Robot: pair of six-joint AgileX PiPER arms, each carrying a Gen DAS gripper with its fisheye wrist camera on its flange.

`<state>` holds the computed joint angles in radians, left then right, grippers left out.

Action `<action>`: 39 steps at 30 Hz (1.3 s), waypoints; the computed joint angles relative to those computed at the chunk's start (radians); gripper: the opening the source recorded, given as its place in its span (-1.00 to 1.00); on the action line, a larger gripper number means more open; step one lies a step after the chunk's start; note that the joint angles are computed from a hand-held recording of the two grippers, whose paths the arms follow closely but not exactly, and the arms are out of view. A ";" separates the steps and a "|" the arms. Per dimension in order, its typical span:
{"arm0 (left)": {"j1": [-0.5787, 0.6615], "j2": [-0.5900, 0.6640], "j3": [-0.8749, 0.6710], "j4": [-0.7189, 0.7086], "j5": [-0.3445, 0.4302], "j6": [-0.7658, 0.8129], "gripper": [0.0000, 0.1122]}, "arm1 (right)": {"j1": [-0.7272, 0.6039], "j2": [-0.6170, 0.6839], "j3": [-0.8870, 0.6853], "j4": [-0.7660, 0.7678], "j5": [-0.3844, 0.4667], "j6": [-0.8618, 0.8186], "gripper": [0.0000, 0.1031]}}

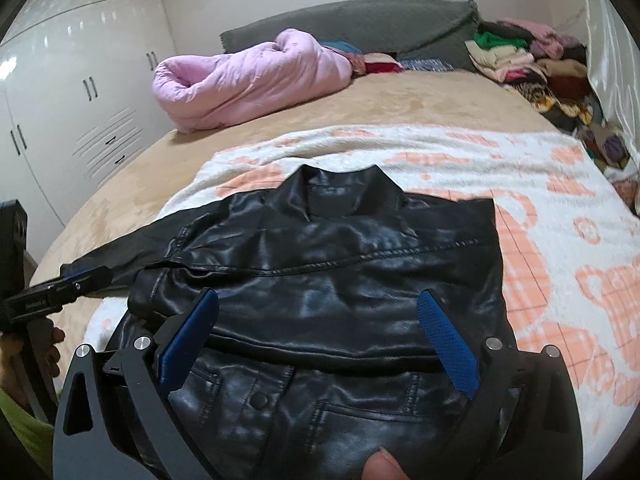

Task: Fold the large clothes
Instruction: 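Open the left tool and move it toward the other outstretched sleeve, then close the left tool on the cuff of the outstretched sleeve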

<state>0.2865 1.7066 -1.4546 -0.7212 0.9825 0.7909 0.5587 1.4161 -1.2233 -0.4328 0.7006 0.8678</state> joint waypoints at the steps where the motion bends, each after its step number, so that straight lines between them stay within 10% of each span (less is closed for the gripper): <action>1: 0.007 -0.001 -0.001 -0.002 0.001 0.001 0.67 | 0.009 0.005 -0.007 -0.008 0.004 0.005 0.92; 39: 0.286 0.136 -0.141 -0.005 -0.032 -0.115 0.67 | 0.178 0.556 -0.829 0.160 0.212 -0.241 0.92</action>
